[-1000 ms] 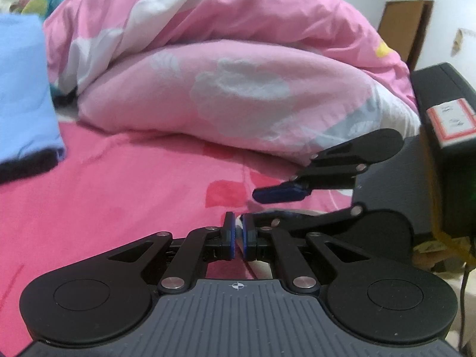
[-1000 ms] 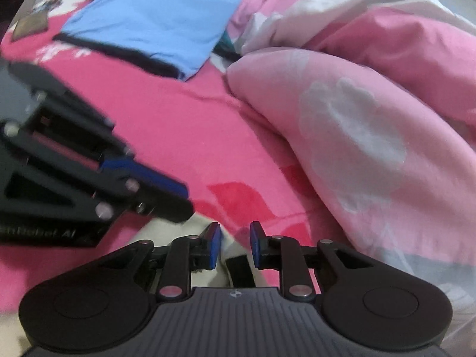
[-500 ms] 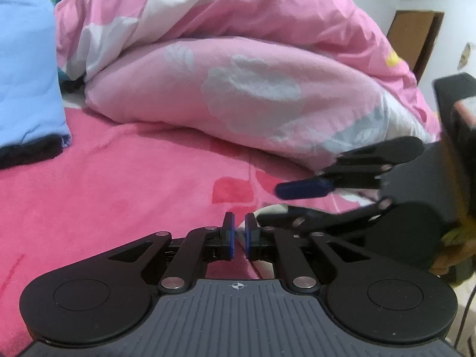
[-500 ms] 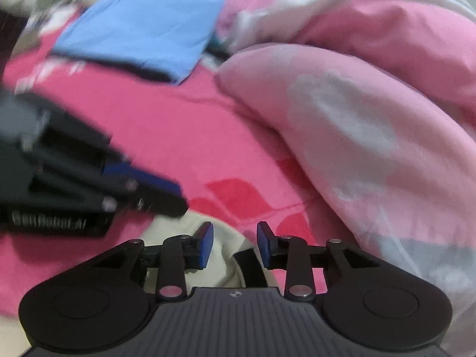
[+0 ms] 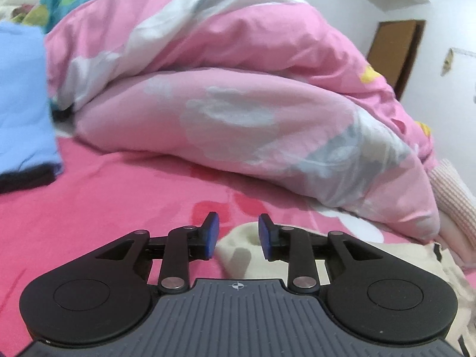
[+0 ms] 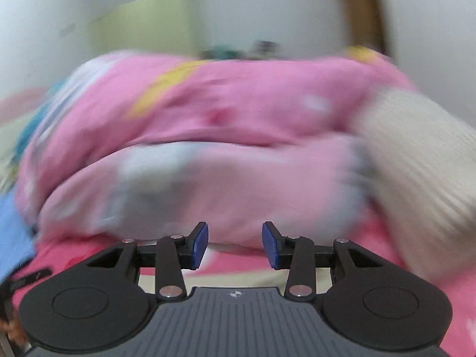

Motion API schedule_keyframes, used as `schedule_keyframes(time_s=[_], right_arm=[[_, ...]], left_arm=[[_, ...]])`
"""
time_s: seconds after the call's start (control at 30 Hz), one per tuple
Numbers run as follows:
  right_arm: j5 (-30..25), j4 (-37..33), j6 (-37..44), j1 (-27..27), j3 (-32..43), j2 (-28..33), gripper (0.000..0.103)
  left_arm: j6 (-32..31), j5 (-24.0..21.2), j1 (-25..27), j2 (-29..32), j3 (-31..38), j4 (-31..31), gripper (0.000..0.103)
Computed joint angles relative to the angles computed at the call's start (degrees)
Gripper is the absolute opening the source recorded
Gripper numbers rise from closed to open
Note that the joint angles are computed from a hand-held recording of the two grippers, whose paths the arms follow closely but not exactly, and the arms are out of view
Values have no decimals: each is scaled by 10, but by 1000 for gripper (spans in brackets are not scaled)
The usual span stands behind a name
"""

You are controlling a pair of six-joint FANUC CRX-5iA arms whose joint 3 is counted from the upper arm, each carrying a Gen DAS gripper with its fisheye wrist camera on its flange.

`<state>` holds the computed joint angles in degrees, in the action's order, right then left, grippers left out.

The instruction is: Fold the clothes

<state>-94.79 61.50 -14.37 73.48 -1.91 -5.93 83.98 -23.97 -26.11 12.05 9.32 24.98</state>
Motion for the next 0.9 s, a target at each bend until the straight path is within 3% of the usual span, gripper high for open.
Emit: schedule_keyframes(time_s=[0.1, 0.2, 0.37, 0.5, 0.73, 0.9], right_arm=[[-58, -27, -106, 38, -51, -60, 42], [-67, -63, -112, 33, -71, -81, 42], [-33, -94, 6, -30, -64, -57, 42], [-24, -112, 96, -71, -58, -30, 42], [43, -156, 192, -121, -73, -30, 42], [15, -135, 311, -112, -62, 21, 42]], left_arm=[[-27, -23, -18, 16, 36, 3, 28], [-56, -72, -40, 51, 99, 2, 28], [-118, -133, -80, 117, 188, 14, 29], [-66, -176, -98, 161, 250, -47, 29], [-53, -164, -99, 162, 239, -56, 29], [-50, -157, -100, 162, 237, -61, 29]])
